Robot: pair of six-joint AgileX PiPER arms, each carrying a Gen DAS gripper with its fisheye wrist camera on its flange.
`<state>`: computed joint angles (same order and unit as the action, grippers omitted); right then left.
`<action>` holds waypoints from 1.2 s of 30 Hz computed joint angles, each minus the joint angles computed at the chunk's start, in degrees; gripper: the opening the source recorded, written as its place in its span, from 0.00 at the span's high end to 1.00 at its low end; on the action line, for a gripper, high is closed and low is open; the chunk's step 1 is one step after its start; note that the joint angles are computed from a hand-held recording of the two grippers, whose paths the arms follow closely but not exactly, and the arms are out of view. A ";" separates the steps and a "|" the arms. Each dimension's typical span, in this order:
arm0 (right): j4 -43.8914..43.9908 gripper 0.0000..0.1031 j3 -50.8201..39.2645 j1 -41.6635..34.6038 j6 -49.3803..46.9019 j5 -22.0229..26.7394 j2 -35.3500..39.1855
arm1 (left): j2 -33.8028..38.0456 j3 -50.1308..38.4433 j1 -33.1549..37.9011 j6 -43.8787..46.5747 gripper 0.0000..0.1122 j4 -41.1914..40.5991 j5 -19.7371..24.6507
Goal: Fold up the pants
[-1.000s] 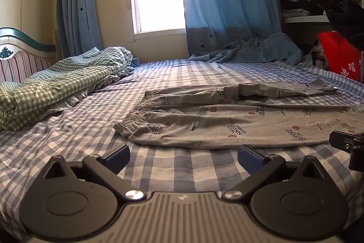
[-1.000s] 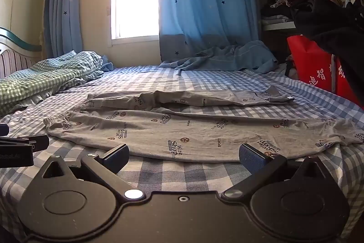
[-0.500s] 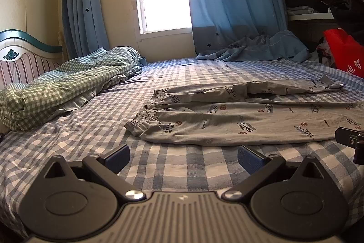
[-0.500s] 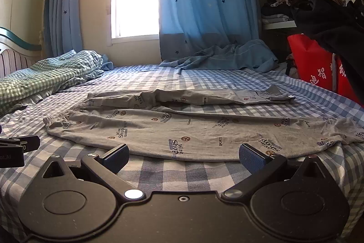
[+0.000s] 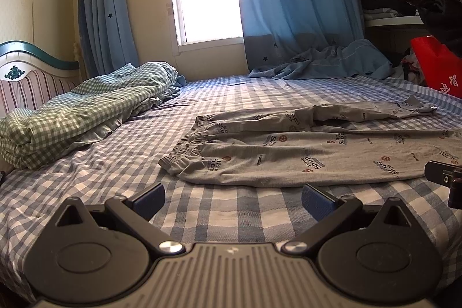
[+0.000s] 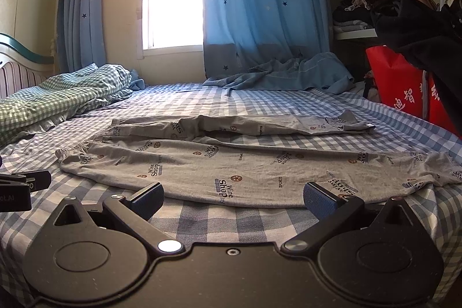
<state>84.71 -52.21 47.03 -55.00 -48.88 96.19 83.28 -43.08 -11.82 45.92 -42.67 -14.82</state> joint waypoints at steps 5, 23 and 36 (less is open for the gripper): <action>-0.01 0.01 -0.08 0.03 -0.01 -0.02 0.07 | 0.01 0.03 0.16 0.13 0.09 -0.10 0.10; 0.29 0.01 -0.13 -0.03 -0.28 0.15 0.15 | 0.27 0.14 0.89 -2.16 0.09 2.36 0.43; -0.34 0.01 -0.54 -1.29 -0.08 1.81 1.38 | 2.20 -1.37 1.16 0.98 0.09 -0.55 1.26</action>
